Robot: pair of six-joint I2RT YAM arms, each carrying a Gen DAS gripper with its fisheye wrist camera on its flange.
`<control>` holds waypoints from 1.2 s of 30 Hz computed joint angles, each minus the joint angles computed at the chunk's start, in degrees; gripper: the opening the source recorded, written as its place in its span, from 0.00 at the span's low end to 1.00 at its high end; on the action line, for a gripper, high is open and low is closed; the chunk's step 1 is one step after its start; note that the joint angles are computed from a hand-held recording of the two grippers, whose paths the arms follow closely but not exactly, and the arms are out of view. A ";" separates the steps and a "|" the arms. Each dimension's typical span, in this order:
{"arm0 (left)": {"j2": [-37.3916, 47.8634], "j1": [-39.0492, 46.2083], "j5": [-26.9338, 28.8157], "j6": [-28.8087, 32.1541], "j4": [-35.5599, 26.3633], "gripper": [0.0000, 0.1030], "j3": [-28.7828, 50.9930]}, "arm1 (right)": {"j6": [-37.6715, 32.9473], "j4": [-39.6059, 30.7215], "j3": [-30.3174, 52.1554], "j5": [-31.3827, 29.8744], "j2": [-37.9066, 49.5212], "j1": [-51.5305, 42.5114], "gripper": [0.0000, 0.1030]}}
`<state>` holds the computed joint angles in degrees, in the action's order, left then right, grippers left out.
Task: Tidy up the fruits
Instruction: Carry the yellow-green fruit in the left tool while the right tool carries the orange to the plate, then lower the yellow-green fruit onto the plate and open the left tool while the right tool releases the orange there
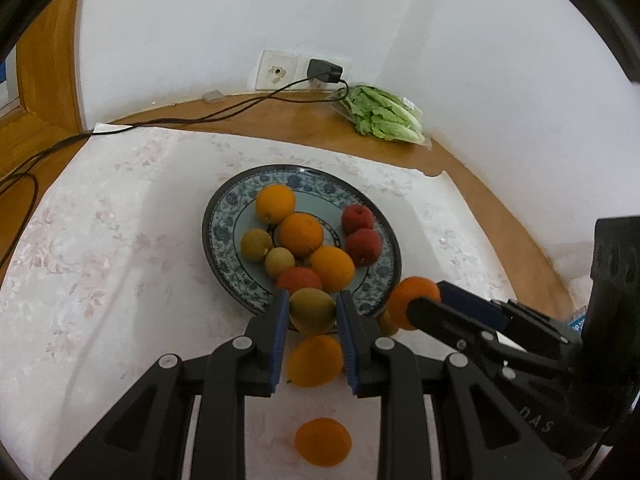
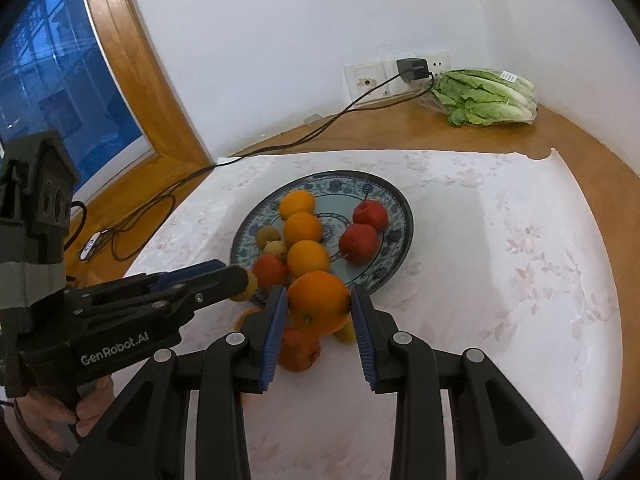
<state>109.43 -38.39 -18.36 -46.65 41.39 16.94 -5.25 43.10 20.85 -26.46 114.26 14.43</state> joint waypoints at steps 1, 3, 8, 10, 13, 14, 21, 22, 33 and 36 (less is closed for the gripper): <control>0.50 0.25 0.16 0.09 0.19 0.24 0.22 | 0.01 -0.07 0.47 -0.07 0.43 0.00 0.33; 2.02 0.76 0.62 0.56 1.42 0.24 0.67 | 0.09 -0.16 1.70 -0.11 1.63 -0.03 0.33; 4.42 0.97 0.34 1.22 2.70 0.24 1.64 | 0.14 -0.28 3.64 0.10 3.72 0.26 0.33; 5.71 1.43 0.62 1.40 2.98 0.24 2.27 | 0.15 -0.32 4.51 0.44 4.71 0.50 0.33; 7.47 2.02 0.63 1.43 3.02 0.24 3.17 | 0.02 -0.22 5.33 0.79 5.86 0.82 0.33; 7.61 2.15 0.60 1.44 3.18 0.24 3.14 | 0.09 -0.14 5.44 0.93 6.02 0.96 0.33; 8.39 3.75 0.98 2.06 3.97 0.24 3.19 | 0.05 0.97 6.25 2.42 7.15 2.25 0.33; 8.34 3.81 0.98 2.07 3.98 0.24 3.13 | 0.09 0.97 6.45 2.51 7.32 2.33 0.33; 8.33 4.06 1.22 2.54 3.57 0.24 3.23 | 0.07 1.75 7.00 3.79 8.23 3.15 0.33; 8.40 4.31 1.62 2.57 2.74 0.24 3.70 | 0.09 1.93 6.97 3.93 8.25 3.26 0.33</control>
<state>117.82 -34.08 -16.74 -44.08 44.14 20.64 -5.17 45.03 27.82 -22.53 122.50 17.69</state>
